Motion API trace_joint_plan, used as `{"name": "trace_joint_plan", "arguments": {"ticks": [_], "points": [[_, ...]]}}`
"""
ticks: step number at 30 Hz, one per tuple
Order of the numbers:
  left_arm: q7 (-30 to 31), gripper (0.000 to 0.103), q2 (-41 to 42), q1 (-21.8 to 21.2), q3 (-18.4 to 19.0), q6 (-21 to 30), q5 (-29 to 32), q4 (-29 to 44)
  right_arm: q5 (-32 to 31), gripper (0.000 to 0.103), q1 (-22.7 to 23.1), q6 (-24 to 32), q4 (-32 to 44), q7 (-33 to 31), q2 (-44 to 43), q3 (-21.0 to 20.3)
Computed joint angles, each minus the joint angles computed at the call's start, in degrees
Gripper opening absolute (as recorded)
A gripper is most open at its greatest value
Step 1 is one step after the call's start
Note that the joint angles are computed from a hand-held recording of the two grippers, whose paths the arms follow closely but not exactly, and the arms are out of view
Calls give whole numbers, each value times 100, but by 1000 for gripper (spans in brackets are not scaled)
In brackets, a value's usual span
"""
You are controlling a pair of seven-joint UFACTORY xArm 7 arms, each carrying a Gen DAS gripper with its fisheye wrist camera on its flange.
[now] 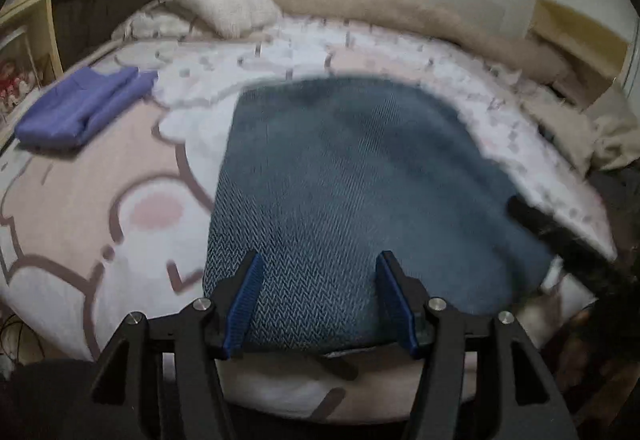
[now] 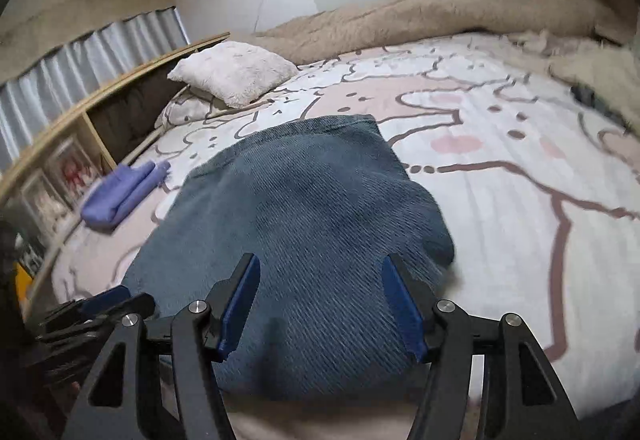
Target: Fold clothes
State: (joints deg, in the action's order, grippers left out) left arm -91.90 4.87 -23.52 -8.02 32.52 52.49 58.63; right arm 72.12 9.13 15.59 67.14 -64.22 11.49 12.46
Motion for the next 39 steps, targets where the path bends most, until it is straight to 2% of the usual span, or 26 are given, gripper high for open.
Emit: {"name": "trace_joint_plan", "arguments": {"ticks": [2,5,6,8,16,22,25,27,28,30,33,36,39], "points": [[-97,59,95,27,42,-93,19,16,-77,63,5,74,-51,59,-15,-9],[-118,64,192,-39,62,21,162,117,-935,64,166,-76,-100,715,104,-87],[-125,65,209,-73,63,77,216,135,-1403,64,219,-28,-102,1125,154,-154],[-150,66,223,-106,77,114,282,150,-1873,64,199,45,-59,1548,241,-154],[-272,70,183,-102,99,-4,349,88,-2057,72,-78,-199,-205,1510,201,245],[-345,79,176,-89,101,-131,435,76,-2169,74,-142,-205,-218,1531,200,312],[-274,78,85,-150,49,2,530,123,-2180,76,-166,-131,-190,1531,207,321],[-120,78,-153,-11,-95,-266,761,46,-2174,78,-179,-52,-164,1532,212,319],[30,78,-267,-117,-28,-192,869,75,-2171,79,-185,1,-147,1538,216,312],[410,79,-446,-139,-177,338,1072,258,-2162,80,-192,106,-111,1550,223,294],[1400,79,-625,-118,-359,932,1407,620,-2048,82,-229,315,-34,1587,239,268],[2441,79,-575,-164,-529,1589,2125,901,-2070,82,-208,447,-1,1545,235,211],[3351,79,-503,-246,-582,2017,2883,884,-2187,82,-124,302,-85,1464,196,184]]}}
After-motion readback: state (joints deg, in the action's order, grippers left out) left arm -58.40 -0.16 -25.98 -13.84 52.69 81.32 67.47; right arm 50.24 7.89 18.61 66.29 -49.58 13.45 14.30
